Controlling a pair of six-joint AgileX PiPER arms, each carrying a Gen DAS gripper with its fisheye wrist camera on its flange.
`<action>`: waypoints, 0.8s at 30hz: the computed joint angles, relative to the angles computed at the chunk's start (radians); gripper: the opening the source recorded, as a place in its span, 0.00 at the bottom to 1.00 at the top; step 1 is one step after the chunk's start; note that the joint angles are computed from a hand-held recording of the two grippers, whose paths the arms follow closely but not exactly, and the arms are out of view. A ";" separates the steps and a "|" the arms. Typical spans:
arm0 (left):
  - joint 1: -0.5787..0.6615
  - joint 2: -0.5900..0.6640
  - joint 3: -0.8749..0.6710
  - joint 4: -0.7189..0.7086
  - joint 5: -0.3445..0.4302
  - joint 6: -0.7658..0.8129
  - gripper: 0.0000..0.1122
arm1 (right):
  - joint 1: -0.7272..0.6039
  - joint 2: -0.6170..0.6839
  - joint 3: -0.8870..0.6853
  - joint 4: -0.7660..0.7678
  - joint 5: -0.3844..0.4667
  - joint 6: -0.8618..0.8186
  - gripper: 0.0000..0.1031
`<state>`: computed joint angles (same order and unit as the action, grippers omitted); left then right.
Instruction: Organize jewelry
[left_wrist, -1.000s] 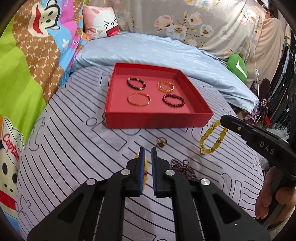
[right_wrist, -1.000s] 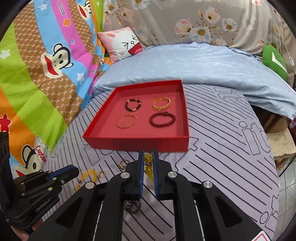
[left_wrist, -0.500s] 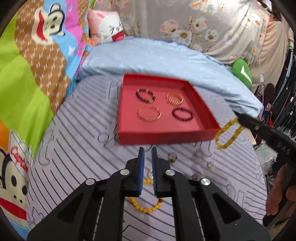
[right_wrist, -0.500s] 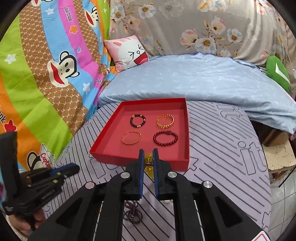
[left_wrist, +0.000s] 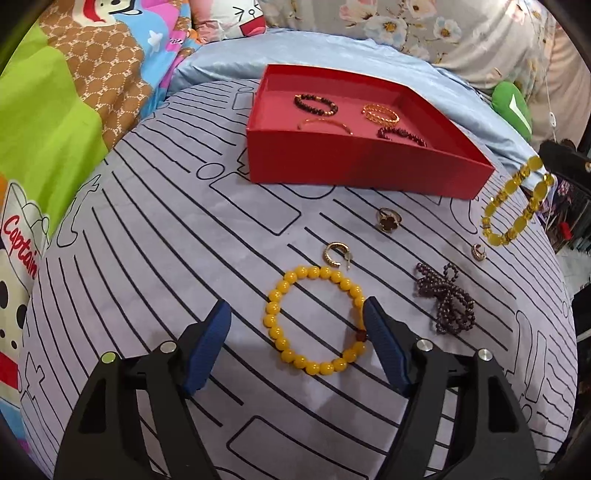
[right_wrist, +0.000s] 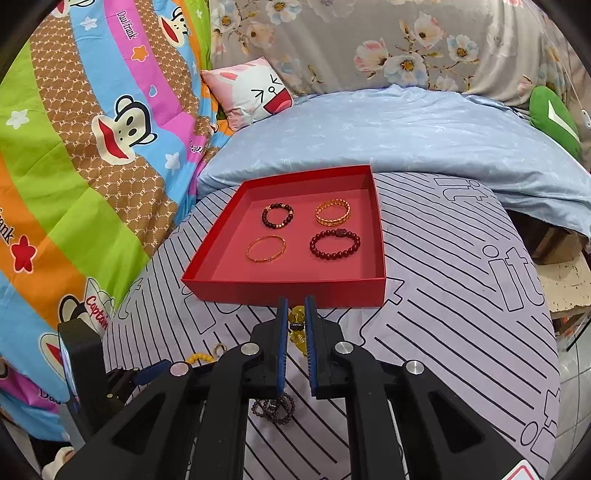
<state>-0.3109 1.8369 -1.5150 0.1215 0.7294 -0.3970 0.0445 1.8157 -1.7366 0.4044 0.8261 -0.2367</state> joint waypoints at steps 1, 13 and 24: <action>0.003 -0.003 0.008 -0.002 -0.006 0.001 0.59 | 0.002 -0.001 0.001 -0.002 0.001 0.004 0.08; -0.043 -0.024 0.084 0.244 -0.071 -0.158 0.07 | 0.008 0.001 0.022 0.014 0.001 0.002 0.08; -0.022 -0.030 -0.032 0.039 0.015 0.005 0.06 | 0.009 0.005 0.011 0.016 0.003 -0.005 0.08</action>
